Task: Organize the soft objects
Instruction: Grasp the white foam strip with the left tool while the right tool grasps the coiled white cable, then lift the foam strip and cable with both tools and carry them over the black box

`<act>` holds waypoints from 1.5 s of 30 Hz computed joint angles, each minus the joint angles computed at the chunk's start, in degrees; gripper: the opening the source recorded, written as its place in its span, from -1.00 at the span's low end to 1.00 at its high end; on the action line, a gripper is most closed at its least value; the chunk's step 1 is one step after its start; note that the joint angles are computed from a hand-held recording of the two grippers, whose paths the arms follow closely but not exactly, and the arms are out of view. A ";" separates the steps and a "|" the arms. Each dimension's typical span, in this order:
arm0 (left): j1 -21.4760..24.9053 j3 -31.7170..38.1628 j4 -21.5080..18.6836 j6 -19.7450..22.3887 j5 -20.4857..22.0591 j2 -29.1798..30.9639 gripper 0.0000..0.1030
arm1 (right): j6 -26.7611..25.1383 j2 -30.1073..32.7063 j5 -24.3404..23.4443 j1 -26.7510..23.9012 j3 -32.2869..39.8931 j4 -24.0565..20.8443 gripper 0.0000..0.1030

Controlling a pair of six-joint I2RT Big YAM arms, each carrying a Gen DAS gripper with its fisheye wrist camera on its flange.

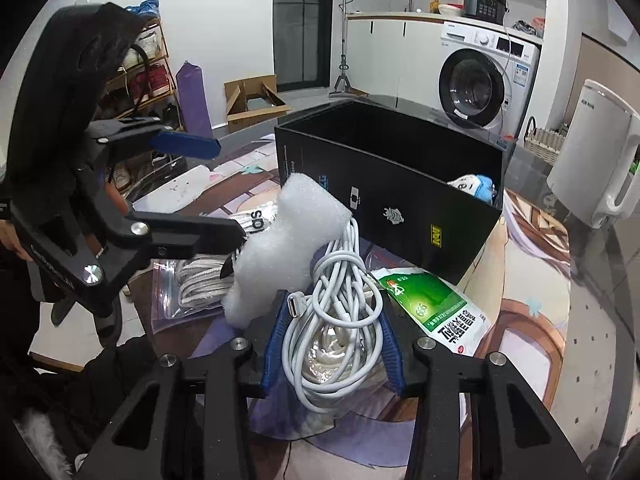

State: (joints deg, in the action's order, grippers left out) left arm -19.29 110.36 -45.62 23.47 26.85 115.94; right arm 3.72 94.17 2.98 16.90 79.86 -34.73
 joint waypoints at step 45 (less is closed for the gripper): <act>1.74 -2.21 6.25 -7.63 11.03 -1.75 -0.59 | -0.46 -3.43 -0.03 0.28 -2.26 2.64 -0.20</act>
State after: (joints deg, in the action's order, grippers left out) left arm -17.54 108.15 -39.38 15.84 37.88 114.19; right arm 3.25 90.74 2.96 17.19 77.59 -32.09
